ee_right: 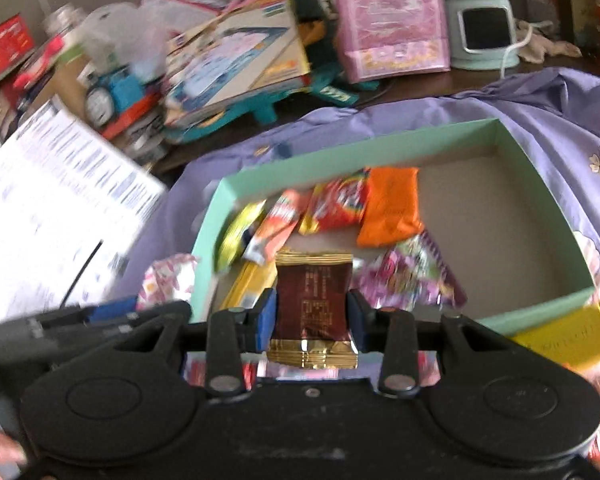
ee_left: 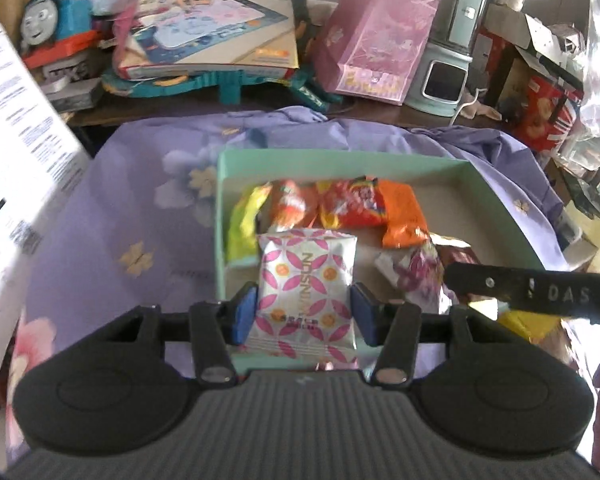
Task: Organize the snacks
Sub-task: 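Carry the pastry and chocolate into the tray and open both tools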
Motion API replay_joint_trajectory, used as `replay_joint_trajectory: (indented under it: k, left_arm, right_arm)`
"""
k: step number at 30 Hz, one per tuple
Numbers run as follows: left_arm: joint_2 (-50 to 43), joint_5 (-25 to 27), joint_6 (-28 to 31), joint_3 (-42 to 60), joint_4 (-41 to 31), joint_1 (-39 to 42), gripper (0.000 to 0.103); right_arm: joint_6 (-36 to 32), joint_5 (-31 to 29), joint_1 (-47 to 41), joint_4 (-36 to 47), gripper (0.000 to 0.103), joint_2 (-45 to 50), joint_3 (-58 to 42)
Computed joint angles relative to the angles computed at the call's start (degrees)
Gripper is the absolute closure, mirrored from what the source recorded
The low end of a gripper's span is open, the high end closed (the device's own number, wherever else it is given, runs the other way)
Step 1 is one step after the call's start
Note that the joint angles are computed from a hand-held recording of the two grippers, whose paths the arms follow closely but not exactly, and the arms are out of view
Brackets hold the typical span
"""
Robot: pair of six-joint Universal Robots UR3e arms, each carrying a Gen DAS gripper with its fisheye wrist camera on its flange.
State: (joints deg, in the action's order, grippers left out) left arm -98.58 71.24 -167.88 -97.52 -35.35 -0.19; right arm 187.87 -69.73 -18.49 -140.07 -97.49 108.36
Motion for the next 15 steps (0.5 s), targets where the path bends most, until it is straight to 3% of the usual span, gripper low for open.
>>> replay_joint_trajectory:
  k: [11, 13, 14, 15]
  left_arm:
    - [-17.9, 4.11, -2.56, 15.99, -2.87, -7.4, 0.052]
    - [-19.21, 4.66, -2.4, 17.45, -3.42, -7.66, 0.049]
    - [-19.62, 5.24, -2.34, 17.8, -3.14, -7.88, 0.034]
    - [-19.73, 5.91, -2.48, 18.02, -2.84, -8.0, 0.023]
  right_arm:
    - [3.19, -0.7, 1.6, -1.99, 0.065, 19.96, -14.77]
    - [3.55, -0.03, 1.97, -2.4, 0.056, 21.78, -16.13]
    - [3.94, 0.36, 1.97, -2.69, 0.039, 22.22, -16.44]
    - [4.48, 0.27, 2.1, -3.26, 0.027, 22.12, -16.23]
